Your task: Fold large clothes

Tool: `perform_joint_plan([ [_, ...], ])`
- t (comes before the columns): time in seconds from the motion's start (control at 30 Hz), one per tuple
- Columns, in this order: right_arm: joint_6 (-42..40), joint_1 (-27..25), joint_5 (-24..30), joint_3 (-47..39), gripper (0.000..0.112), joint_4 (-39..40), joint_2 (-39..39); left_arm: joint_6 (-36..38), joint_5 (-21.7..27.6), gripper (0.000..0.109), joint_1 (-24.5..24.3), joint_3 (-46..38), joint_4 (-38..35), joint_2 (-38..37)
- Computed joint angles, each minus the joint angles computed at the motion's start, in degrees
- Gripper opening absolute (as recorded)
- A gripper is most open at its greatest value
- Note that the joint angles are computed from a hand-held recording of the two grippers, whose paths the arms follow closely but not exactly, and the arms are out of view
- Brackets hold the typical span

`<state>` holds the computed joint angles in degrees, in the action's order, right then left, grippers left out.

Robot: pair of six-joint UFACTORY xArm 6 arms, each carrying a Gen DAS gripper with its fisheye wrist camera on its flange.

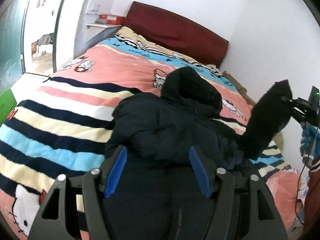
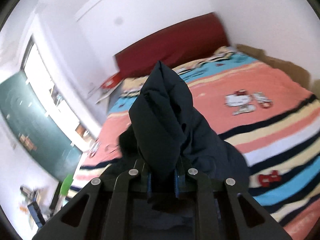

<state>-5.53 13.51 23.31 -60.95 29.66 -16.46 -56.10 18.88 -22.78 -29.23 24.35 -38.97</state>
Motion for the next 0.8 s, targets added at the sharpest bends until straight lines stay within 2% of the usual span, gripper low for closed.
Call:
perform_joint_plan([
  [0.27,8.0,13.2,-0.5,-7.2,0.017,-9.3,13.9,4.5,0.4,0.063,4.3,6.9,-5.4,-8.0],
  [0.37,11.5,16.4,-0.3,-9.0,0.017,-13.6,18.9,6.8,0.4,0.063,6.3,9.2,-8.3,-9.8],
  [0.6,24.7,22.4,3.1,-13.0,0.018,-29.0,28.0,9.2,0.1,0.063,8.8,12.8,-12.5,-12.2],
  [0.7,29.4,23.9,4.4,-14.0,0.023,-35.3,30.6,8.6,0.4,0.063,8.6,13.1,-12.7,-12.4],
  [0.8,31.4,24.9,5.8,-15.3,0.034,-39.0,32.1,7.2,0.9,0.063,7.9,12.8,-11.7,-12.6],
])
